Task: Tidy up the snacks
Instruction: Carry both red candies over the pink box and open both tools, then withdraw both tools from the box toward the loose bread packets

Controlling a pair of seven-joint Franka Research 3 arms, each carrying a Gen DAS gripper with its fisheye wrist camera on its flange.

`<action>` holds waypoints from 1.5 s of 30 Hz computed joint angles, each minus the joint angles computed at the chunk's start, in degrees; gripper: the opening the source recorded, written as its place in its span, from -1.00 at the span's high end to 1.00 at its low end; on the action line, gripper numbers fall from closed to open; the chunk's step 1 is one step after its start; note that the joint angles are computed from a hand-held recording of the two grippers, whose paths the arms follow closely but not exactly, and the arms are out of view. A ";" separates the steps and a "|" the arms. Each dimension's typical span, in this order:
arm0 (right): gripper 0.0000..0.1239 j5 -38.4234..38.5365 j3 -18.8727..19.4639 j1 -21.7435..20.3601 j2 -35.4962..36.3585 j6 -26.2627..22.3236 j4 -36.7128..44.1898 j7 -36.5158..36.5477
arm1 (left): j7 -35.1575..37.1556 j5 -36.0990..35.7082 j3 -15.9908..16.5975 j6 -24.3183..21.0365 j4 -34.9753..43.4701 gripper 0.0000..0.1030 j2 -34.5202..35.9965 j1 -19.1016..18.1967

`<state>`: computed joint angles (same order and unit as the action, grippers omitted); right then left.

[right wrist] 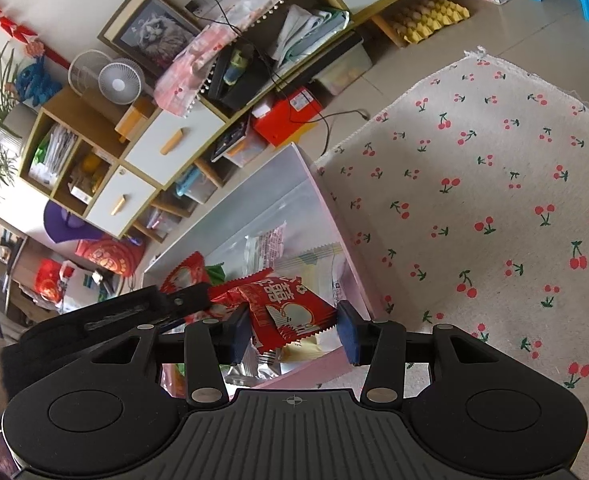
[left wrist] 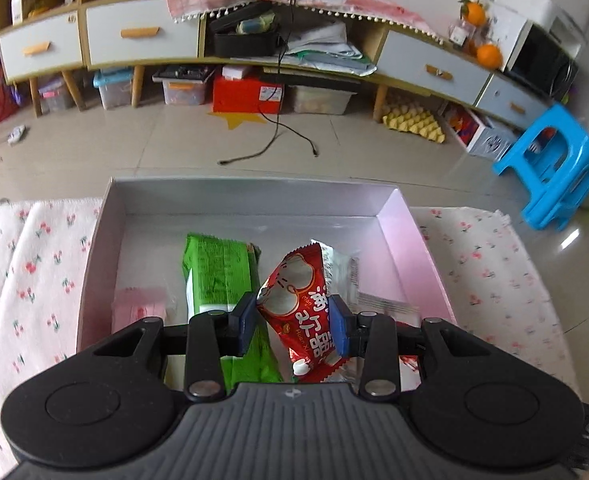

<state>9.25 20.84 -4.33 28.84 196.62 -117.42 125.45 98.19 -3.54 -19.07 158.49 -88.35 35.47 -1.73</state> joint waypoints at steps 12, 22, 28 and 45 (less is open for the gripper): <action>0.25 -0.56 0.04 0.00 0.26 0.24 0.22 0.25 | -6.31 7.10 3.38 2.31 3.03 0.31 2.09 -3.33; -0.03 0.31 -1.90 2.02 -1.64 0.19 -0.54 -0.82 | -7.99 7.20 2.55 4.46 0.81 -0.05 0.75 -2.21; -0.09 0.30 -2.35 2.31 -3.57 -0.42 -1.69 -1.21 | -6.42 5.73 0.91 5.17 -2.41 -0.22 -1.85 -0.15; -0.23 8.28 -11.20 13.42 -13.47 -11.75 -6.76 -11.16 | 5.57 -6.66 -4.23 6.68 -17.65 -0.68 -13.11 9.06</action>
<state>17.53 9.65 9.09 15.37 184.87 -124.18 114.30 103.76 -10.19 -23.30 165.17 -105.99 22.36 7.33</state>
